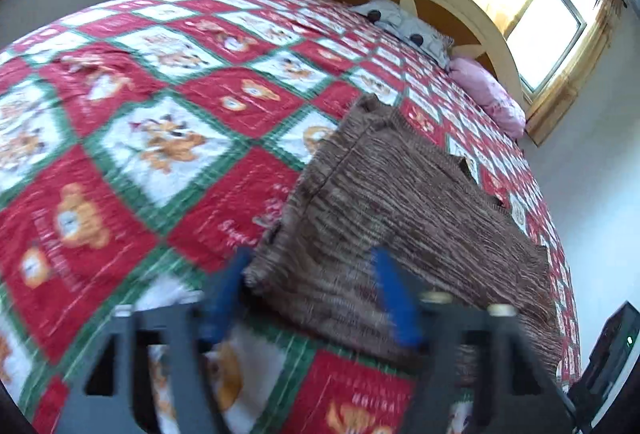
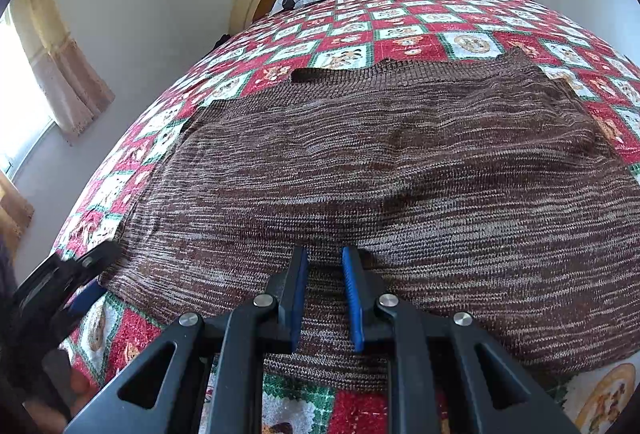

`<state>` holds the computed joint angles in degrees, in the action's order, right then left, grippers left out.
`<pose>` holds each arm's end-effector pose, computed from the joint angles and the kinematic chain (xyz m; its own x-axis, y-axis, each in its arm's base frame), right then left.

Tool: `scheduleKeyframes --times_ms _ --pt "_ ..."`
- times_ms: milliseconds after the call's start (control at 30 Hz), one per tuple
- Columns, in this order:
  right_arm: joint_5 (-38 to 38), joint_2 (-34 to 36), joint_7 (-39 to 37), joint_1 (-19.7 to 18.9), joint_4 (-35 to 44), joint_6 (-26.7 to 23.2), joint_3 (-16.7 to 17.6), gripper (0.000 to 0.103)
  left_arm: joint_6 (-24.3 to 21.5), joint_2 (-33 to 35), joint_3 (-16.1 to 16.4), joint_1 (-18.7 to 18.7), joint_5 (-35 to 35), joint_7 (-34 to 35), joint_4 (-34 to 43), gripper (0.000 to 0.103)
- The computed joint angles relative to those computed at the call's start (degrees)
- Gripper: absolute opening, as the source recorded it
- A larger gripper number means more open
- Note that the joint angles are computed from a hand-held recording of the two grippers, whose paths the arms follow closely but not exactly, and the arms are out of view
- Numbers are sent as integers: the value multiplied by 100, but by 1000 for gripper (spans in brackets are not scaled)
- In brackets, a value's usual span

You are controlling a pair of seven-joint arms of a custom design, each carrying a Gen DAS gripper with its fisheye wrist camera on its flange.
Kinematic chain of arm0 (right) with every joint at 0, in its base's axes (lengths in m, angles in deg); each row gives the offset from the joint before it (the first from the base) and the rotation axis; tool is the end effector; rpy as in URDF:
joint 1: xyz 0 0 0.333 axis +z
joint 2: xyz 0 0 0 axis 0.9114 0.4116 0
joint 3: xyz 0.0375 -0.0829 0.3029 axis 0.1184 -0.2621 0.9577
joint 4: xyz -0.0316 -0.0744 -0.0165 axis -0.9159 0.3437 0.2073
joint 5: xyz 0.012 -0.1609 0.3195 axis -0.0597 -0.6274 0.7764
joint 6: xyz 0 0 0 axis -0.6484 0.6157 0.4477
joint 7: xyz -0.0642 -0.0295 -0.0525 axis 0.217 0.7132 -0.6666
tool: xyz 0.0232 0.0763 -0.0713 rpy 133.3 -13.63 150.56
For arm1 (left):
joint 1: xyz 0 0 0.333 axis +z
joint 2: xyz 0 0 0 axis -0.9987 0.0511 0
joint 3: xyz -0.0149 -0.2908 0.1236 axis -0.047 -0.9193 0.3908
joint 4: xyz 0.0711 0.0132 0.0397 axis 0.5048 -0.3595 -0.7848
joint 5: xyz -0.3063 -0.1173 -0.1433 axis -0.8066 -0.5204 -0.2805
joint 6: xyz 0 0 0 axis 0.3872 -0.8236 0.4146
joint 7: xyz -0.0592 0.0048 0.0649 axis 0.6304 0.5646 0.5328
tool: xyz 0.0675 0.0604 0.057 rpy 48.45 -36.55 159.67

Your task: Fold small clothes

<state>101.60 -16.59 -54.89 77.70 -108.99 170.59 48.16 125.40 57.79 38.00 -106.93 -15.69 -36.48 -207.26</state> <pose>0.4848 0.0788 0.3767 0.4312 -0.8558 -0.2858 -0.7566 -0.1703 -0.6314 0.3381 -0.2969 0.3909 0.6018 -0.6747 0.4275 -0.3968 -0.7170 -0.5731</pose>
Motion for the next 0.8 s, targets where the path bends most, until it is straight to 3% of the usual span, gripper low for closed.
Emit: scheduleKeyframes --times_ms 100,133,167,200,367,467,500,567,633,700,800 --pt "10 7 4 -18 12 -59 -11 19 -3 -26 -4 33 217 -260 -41 43" --pt "6 9 9 -23 15 -72 -13 19 -5 -38 -5 29 234 -271 -53 33" --pt "-10 11 25 -20 17 -60 -7 19 21 -52 -3 26 263 -279 -71 15" --pt "-27 13 33 -17 16 -41 -2 19 120 -69 10 44 382 -360 -107 11" --pt "-476 -38 432 -15 36 -75 -3 19 134 -124 -68 27 852 -679 -147 12" --pt "-761 -71 753 -66 363 -704 -64 21 24 -137 -122 -33 1123 -818 -132 10" --pt "-840 -46 822 -60 514 -867 -57 25 -32 -145 -141 -53 1255 -861 -120 10" --pt "-1063 131 1045 -21 964 -1193 -5 58 -228 -144 -195 -124 1450 -843 -63 10" --pt "-1269 367 1269 -4 1379 -1544 47 61 -406 -122 -231 -208 1578 -707 13 10" --pt "-2014 837 1948 81 2074 -1983 143 61 -418 -93 -193 -249 1654 -681 42 10" --pt "-2792 1325 2594 244 2744 -2095 298 61 -235 -141 -96 -240 1900 -1028 -53 10"
